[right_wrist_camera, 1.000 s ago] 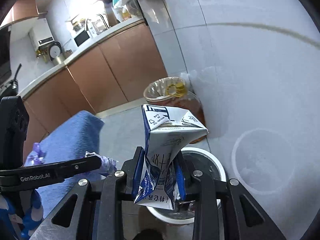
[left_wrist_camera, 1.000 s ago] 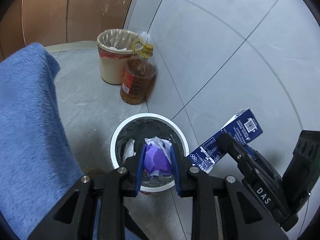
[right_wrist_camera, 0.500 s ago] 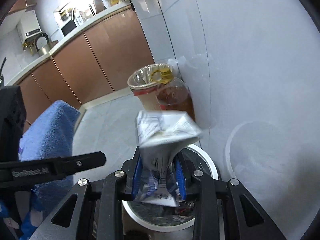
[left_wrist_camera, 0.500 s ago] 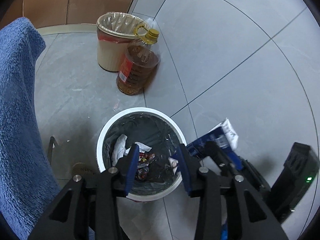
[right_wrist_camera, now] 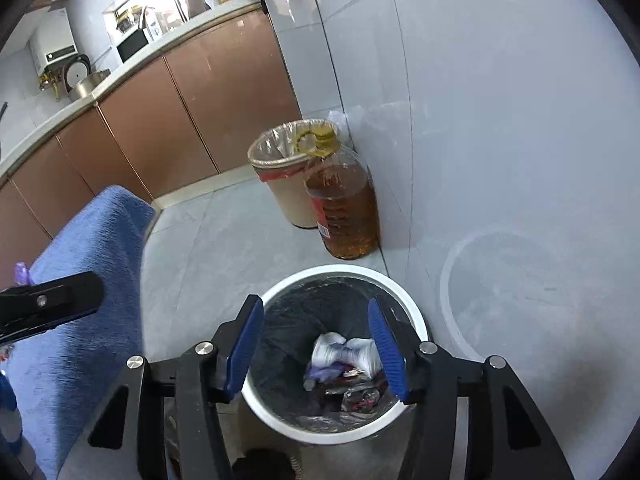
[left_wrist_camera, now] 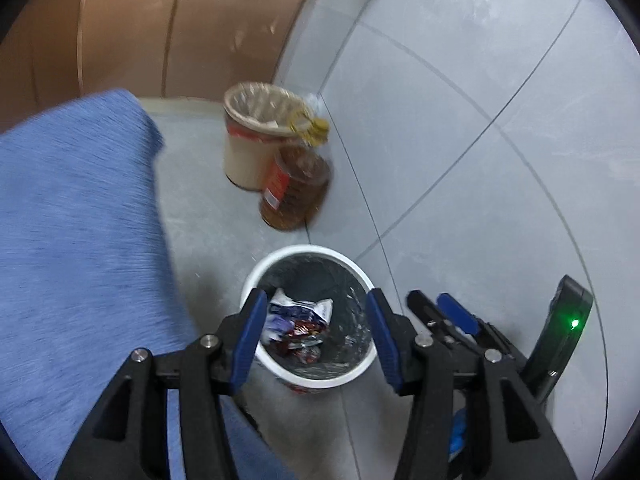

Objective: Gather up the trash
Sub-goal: 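Carry wrapper and carton to the bin and open both tools over it, then move both open tools back over the table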

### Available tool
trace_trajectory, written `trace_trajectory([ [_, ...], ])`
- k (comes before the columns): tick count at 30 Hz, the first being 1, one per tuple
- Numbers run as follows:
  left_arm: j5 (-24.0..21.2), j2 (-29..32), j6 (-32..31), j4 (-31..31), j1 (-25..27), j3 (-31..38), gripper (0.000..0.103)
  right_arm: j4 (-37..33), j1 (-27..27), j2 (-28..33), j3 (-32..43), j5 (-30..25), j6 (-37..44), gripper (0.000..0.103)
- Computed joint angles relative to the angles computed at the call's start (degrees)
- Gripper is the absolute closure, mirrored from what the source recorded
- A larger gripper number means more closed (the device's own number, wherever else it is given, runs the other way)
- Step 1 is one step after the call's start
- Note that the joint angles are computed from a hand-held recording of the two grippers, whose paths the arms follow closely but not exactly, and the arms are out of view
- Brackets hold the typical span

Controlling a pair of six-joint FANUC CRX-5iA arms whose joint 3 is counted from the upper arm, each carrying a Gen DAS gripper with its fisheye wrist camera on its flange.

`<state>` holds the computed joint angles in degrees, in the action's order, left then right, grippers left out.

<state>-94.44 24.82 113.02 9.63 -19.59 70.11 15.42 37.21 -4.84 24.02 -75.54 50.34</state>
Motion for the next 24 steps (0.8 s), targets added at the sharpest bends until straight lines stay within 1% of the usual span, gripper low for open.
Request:
trace_trajectory([
  [3,0.1,-4.2,-1.0,-5.4,-0.7,-1.7,0.053,1.5,2.1,-0.6,1.2,-0.4,-1.4,0.046],
  [7,-1.2,-9.5,-1.9,-16.2,-3.4,-2.3,0.052,4.7,6.3,-1.7,3.1,-1.1,-3.2,0.042],
  [12,-2.5,-15.3,-2.2,-28.8,-7.8,-3.6,0.048,11.5,14.3,-3.0,4.8,-2.1,-4.8,0.033],
  [14,-3.1,-17.4,-2.1,-33.3,-9.9,-4.4,0.047,13.9,17.2,-3.0,5.4,-2.7,-5.0,0.031],
  [18,-4.1,-20.6,-1.6,-40.2,-13.8,-5.7,0.045,18.6,22.6,-2.4,7.6,-4.0,-4.6,0.026],
  [20,-4.5,-22.6,-1.2,-43.5,-15.7,-6.8,0.044,20.3,24.7,-2.2,8.3,-4.2,-4.4,0.025],
  [24,-5.4,-24.8,-0.5,-49.7,-20.0,-8.0,0.043,22.9,28.4,-2.1,9.1,-4.5,-3.9,0.021],
])
